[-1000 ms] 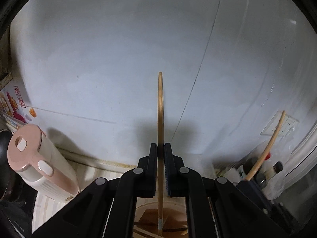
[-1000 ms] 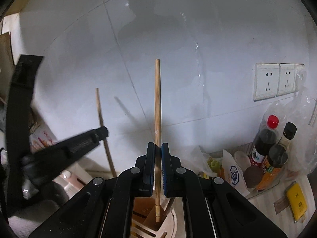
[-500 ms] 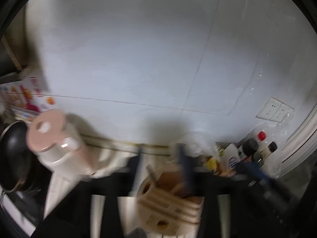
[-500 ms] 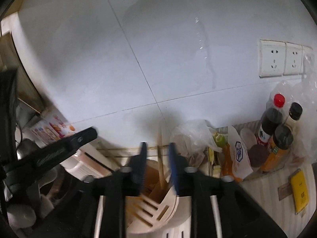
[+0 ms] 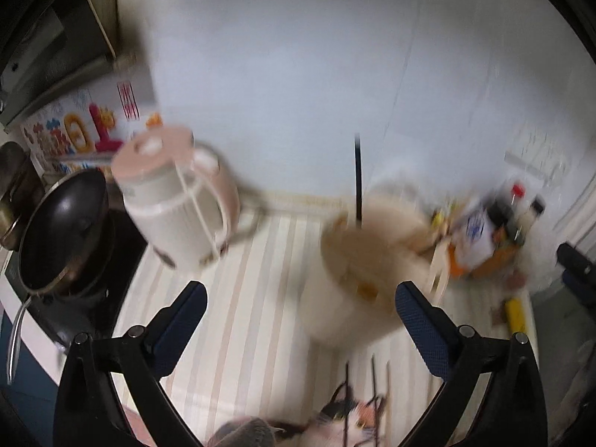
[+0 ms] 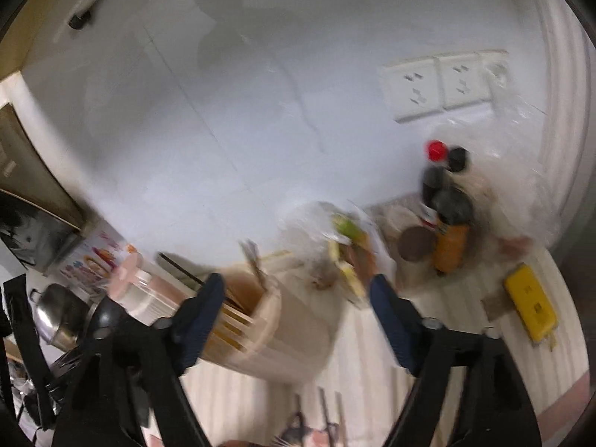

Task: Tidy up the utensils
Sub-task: 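Grasp a black chopstick with the left tool while the right tool grasps a wooden one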

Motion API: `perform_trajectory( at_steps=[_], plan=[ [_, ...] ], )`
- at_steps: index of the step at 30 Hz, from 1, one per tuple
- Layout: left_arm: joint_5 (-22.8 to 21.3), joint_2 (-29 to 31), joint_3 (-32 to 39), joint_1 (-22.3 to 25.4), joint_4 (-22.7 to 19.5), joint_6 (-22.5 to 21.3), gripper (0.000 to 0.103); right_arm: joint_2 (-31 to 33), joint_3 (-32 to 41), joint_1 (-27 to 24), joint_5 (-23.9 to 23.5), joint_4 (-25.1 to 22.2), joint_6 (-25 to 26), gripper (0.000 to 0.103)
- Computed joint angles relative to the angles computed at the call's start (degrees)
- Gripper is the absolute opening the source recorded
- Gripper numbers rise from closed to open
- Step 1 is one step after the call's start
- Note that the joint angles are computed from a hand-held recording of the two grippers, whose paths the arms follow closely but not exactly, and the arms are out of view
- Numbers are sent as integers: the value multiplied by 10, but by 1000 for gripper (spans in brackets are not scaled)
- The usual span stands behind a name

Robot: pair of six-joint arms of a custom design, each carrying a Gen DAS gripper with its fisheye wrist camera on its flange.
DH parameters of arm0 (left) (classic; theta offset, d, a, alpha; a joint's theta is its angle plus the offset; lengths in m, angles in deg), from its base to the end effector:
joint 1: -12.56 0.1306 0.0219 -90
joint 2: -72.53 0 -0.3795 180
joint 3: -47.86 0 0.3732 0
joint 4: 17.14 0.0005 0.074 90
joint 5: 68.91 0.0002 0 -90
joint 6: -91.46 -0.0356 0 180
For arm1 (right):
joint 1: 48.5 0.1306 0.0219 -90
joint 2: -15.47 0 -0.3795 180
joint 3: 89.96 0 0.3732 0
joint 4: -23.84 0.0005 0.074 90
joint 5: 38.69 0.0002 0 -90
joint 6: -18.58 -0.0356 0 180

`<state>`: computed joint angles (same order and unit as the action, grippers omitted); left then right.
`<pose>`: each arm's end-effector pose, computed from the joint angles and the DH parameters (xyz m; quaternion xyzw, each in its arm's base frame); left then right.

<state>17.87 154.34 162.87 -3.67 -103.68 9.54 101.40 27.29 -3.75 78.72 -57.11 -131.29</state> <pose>0.3320 -0.0951 0.6226 0.0586 0.9471 -0.0401 0.3129 0.2832 0.2570 0.6226 0.2010 0.8932 0.1293 0.3809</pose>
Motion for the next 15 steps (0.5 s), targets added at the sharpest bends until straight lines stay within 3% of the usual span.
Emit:
perform_trajectory(
  at_steps=[3,5,6,7,10,11,13,15],
  plan=[
    [-21,-28,-76,-26,1,5,103,-19,-49,10,0,-45,-33,86],
    [-20,-39,-118,-41,-4,14,103,-37,-92,7,-31,-52,-52,85],
    [-20,-43,-141,-51,-9,22,103,-49,-119,4,-53,-52,-62,80],
    [-12,-44,-167,-62,-14,33,103,-58,-150,-1,-86,-56,-70,61],
    [16,-41,-220,-81,-20,49,99,-74,-223,-19,-168,-49,-73,27],
    [29,-36,-237,-87,-23,51,96,-80,-251,-23,-190,-46,-79,25],
    [48,-22,-258,-98,-29,52,71,-88,-295,-29,-225,-35,-78,22],
    [62,-10,-278,-108,-30,55,63,-98,-325,-32,-256,-18,-82,22]
  ],
)
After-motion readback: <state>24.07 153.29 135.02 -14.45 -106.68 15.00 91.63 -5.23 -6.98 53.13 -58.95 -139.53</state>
